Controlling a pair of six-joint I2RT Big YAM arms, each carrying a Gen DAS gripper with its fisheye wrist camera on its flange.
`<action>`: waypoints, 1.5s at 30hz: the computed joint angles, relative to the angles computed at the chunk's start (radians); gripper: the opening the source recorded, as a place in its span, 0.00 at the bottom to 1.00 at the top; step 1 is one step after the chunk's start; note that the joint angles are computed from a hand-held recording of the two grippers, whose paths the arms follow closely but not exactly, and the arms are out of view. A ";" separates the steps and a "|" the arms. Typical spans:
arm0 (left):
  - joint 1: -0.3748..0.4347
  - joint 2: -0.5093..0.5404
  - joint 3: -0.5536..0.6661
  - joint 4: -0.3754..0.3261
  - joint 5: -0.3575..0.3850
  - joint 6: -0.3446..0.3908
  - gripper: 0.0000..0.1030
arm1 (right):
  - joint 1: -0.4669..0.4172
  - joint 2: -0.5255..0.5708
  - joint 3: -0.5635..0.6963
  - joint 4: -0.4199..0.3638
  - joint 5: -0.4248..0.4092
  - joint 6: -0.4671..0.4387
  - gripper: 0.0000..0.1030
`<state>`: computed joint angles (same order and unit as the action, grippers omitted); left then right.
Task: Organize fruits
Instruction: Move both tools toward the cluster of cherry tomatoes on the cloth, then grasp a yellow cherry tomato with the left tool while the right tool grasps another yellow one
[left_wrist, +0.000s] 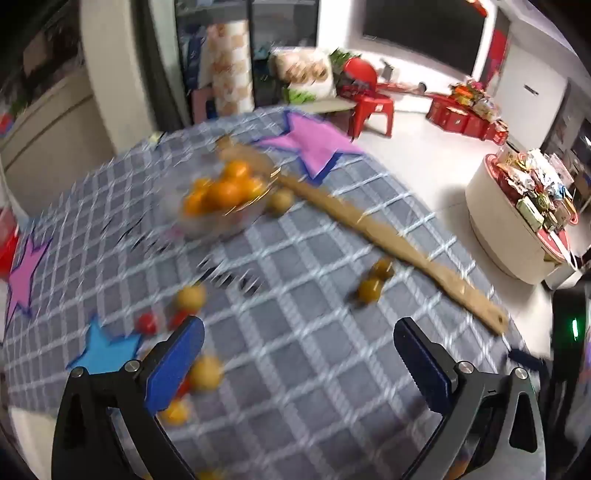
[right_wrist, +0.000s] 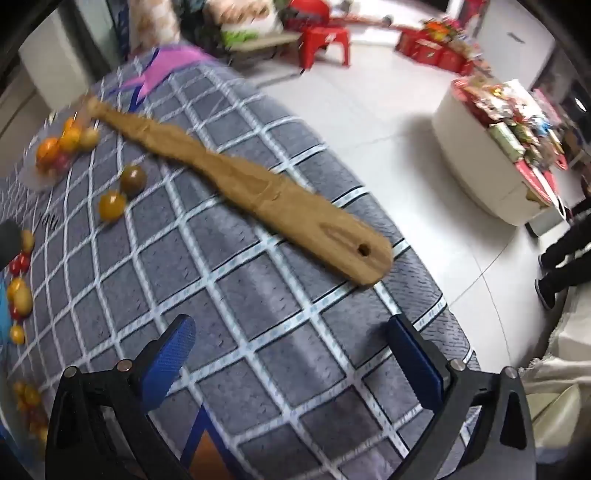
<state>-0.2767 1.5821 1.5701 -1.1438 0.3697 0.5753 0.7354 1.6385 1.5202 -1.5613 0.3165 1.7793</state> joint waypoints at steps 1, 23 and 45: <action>0.018 0.005 0.016 -0.038 -0.021 0.027 1.00 | -0.002 0.006 0.018 -0.012 -0.001 -0.017 1.00; 0.215 0.123 0.189 -0.250 -0.266 0.114 1.00 | 0.020 0.221 0.467 -0.085 -0.162 -0.246 1.00; 0.172 0.146 0.182 -0.232 -0.273 0.078 1.00 | -0.040 0.188 0.399 -0.023 -0.187 -0.309 1.00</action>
